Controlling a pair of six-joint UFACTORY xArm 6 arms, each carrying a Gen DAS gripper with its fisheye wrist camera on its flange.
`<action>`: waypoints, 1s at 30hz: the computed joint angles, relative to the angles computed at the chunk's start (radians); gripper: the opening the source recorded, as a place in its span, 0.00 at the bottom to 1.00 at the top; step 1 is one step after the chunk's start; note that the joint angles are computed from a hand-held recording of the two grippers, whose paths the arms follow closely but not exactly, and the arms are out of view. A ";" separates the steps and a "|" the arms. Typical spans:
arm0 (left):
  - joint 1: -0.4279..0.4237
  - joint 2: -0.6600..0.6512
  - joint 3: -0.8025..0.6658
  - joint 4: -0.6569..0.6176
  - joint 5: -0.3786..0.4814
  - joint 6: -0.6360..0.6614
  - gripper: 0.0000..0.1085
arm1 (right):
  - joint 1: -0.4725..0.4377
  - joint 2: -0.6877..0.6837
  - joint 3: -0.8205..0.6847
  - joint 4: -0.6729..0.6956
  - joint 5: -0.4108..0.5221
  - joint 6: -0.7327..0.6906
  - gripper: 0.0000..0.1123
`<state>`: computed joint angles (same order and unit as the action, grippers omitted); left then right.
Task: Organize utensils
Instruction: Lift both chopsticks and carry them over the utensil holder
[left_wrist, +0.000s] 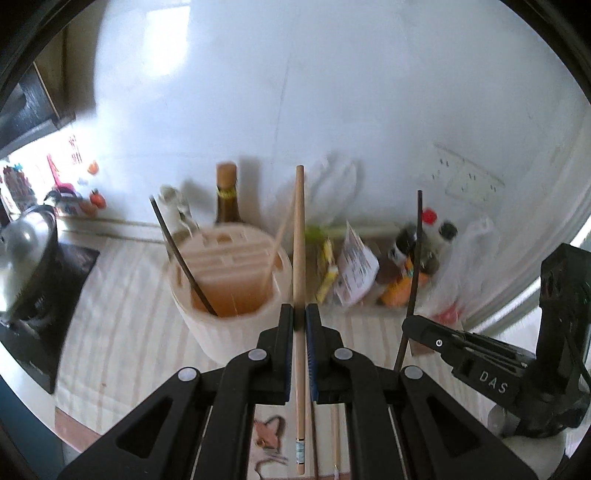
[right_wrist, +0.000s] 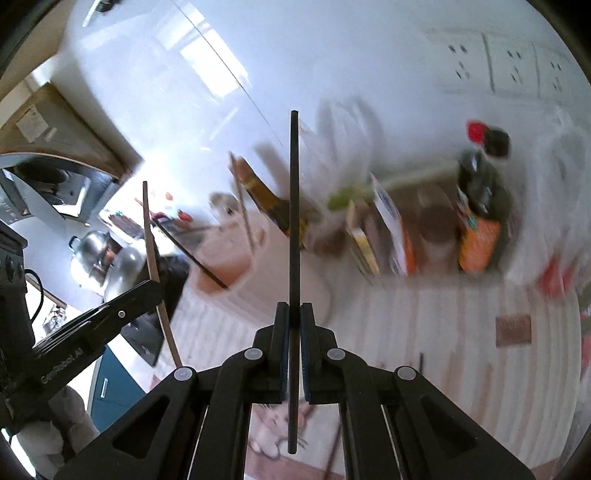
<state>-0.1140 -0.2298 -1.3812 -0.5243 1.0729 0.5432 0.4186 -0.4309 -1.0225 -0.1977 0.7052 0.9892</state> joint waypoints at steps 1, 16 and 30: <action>0.003 0.018 -0.026 -0.002 -0.005 -0.003 0.04 | -0.004 0.014 -0.015 0.001 -0.013 -0.010 0.05; 0.027 0.259 -0.326 -0.030 -0.081 -0.046 0.04 | -0.038 0.282 -0.300 -0.211 -0.136 0.082 0.05; 0.032 0.433 -0.460 -0.113 -0.150 0.015 0.04 | -0.058 0.425 -0.387 -0.537 -0.228 0.353 0.05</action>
<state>-0.0819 0.2035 -1.8408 -0.6376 0.9232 0.5585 0.3609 -0.0058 -1.4090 -0.7350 0.4773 1.3420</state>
